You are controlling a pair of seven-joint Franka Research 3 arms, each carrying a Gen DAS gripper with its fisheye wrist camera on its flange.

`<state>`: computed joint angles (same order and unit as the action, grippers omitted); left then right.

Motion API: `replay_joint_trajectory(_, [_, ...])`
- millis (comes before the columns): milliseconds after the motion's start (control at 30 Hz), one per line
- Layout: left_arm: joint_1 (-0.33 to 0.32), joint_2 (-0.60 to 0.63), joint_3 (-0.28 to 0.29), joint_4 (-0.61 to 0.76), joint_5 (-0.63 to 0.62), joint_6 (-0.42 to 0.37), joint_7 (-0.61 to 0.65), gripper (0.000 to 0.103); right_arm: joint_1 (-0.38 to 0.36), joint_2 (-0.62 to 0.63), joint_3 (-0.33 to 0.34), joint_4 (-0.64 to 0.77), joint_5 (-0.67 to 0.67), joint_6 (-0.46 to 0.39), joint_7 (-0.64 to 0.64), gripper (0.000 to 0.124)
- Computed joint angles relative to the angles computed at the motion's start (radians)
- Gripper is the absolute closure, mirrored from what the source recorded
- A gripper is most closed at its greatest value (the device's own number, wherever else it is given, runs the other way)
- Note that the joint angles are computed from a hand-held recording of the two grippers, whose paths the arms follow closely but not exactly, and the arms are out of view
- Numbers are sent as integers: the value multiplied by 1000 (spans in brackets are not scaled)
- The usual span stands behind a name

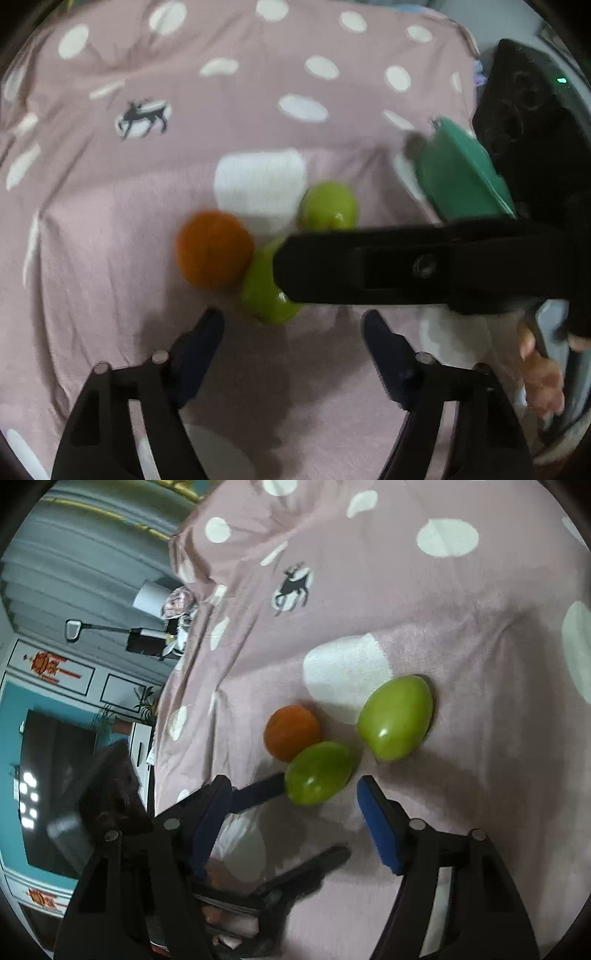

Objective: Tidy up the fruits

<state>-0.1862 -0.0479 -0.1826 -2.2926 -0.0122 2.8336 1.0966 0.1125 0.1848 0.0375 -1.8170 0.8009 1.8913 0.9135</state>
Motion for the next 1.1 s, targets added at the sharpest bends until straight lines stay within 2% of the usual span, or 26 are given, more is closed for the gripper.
replay_joint_trajectory(33, [5, 5, -1, 3, 27, 13, -16, 31, 5, 7, 1, 3, -10, 5, 12, 58])
replay_joint_trajectory(100, [-11, 21, 18, 12, -26, 25, 22, 42, 8, 28, 3, 23, -27, -3, 31, 71])
replay_joint_trajectory(167, [12, 26, 0, 12, 56, 38, -28, 46, 15, 40, 7, 29, -46, 13, 40, 77])
replay_joint_trajectory(233, [17, 25, -9, 27, 202, -11, -104, 57, 4, 69, 6, 62, -44, -17, 44, 83])
replay_joint_trajectory(267, [21, 24, -12, 33, 274, -36, -152, 66, -7, 76, 8, 62, -20, -25, 35, 84])
replay_joint_trajectory(400, [20, 12, -3, 5, 217, 3, -118, 66, -15, 79, 18, 55, 14, 1, -30, 84])
replay_joint_trajectory(500, [20, 9, -15, 22, 310, -41, -177, 66, -10, 60, 18, 39, 1, 19, -54, 85])
replay_joint_trajectory(600, [19, -14, -21, 25, 378, -40, -233, 67, -27, 59, 15, 51, 43, -19, -72, 85])
replay_joint_trajectory(700, [6, -26, -27, 56, 360, -46, -222, 67, -53, 20, 2, 45, 93, -34, -111, 87])
replay_joint_trajectory(867, [-32, 61, -61, 230, 469, -108, -265, 67, -107, -32, -48, 53, 127, -57, -160, 87])
replay_joint_trajectory(1100, [-148, 338, -77, 588, 470, -162, -189, 67, -228, -4, -116, 114, 152, -90, -165, 87])
